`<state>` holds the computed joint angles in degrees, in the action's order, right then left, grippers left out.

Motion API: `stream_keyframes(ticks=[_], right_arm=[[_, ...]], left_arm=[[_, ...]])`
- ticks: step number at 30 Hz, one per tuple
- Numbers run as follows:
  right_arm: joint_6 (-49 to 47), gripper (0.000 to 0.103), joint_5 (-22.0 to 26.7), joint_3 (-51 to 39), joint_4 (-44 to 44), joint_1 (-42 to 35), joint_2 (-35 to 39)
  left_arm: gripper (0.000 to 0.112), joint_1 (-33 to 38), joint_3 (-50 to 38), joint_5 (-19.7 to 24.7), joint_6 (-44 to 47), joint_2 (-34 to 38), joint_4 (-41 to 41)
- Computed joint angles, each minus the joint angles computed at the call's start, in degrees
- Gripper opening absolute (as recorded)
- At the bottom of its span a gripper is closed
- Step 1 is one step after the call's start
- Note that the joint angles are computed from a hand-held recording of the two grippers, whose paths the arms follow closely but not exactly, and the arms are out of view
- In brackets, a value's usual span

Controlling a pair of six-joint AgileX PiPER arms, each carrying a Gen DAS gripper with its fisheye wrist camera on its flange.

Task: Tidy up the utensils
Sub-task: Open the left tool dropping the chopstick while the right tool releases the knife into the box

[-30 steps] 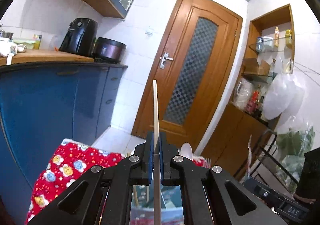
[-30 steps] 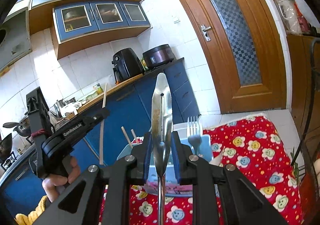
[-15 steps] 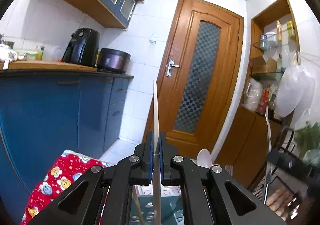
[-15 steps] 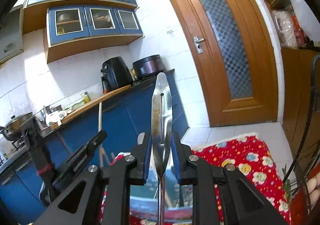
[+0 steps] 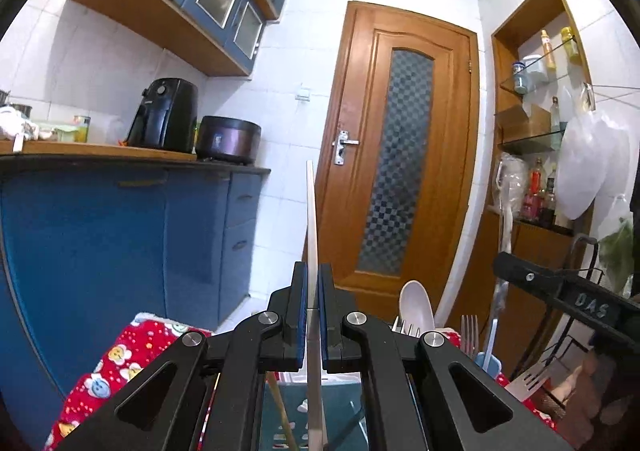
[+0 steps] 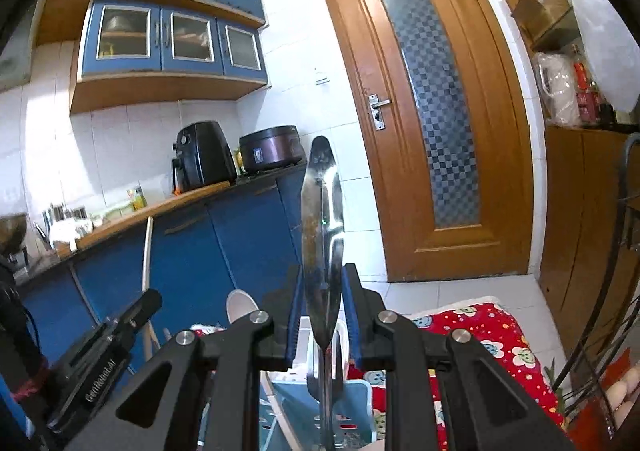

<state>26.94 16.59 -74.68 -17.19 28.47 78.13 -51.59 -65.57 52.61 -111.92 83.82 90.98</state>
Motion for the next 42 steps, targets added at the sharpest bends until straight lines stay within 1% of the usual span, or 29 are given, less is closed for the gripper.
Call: stream_keyframes(ticks=[1,3,5,9,12,14,16,17,19,21,22,24,26,30,33,35,37,42], right_arm=[[1.1,0.022,0.0,0.3,-1.3,0.4,0.1],[1.1,0.022,-0.2,1.1,-0.9,0.4,0.1],[2.1,0.022,0.0,1.9,-1.8,0.6,0.0],[5.0,0.022,1.1,3.3,-5.5,1.8,-0.5],[2.5,0.022,1.1,4.3,-2.4,1.8,-1.1],[-1.2,0.022,1.5,4.5,2.0,1.3,-1.3],[-3.0,0.022,1.8,4.7,4.2,1.1,-1.3],[-3.6,0.023,2.0,4.8,5.0,1.0,-1.4],[-6.9,0.029,2.1,4.8,8.9,0.7,-1.6],[-8.9,0.040,2.0,4.8,11.6,0.6,-2.1],[-9.5,0.041,1.8,4.9,12.2,0.5,-2.3],[-9.4,0.041,2.0,4.9,12.1,0.8,-2.7],[-9.9,0.041,2.3,4.8,12.6,1.0,-3.0],[-8.1,0.041,3.5,4.2,11.1,1.8,-3.6],[-5.8,0.042,4.3,4.1,9.2,2.2,-4.5],[-6.5,0.045,5.0,4.1,10.4,2.1,-5.4],[-6.6,0.046,5.6,4.2,10.6,2.0,-6.3],[-1.3,0.046,6.4,6.0,5.5,3.5,-9.5]], left_arm=[[0.004,0.0,0.3,0.1,-0.4,0.0,0.2],[0.004,-0.1,0.9,0.7,-0.9,0.2,0.8],[0.004,-0.5,1.4,2.1,-1.3,0.7,1.2],[0.004,-0.6,2.7,2.2,-2.4,0.4,1.3],[0.004,-0.9,3.1,2.3,-1.7,0.7,1.1],[0.004,-1.3,3.4,2.7,-2.0,0.7,1.2],[0.005,-1.7,3.5,2.8,-2.4,0.6,1.4],[0.005,-1.5,3.6,2.2,-2.2,0.3,1.3],[0.006,-1.2,2.9,0.7,0.1,0.0,-0.8],[0.012,-0.8,2.3,-0.8,1.9,-0.3,-2.5],[0.015,-0.9,2.1,-1.2,2.6,-0.5,-3.2],[0.032,-1.5,2.0,-0.5,3.0,-0.7,-3.7],[0.038,-2.4,2.5,0.5,2.6,-1.3,-3.0],[0.038,-3.8,1.8,2.5,5.2,-1.6,-4.5],[0.038,-4.2,1.5,2.3,6.7,-2.6,-6.4],[0.038,-4.8,1.5,2.5,7.9,-3.5,-7.6],[0.038,-5.5,1.3,3.4,9.1,-3.9,-8.3],[0.038,-6.8,0.8,4.4,11.7,-5.2,-10.8]])
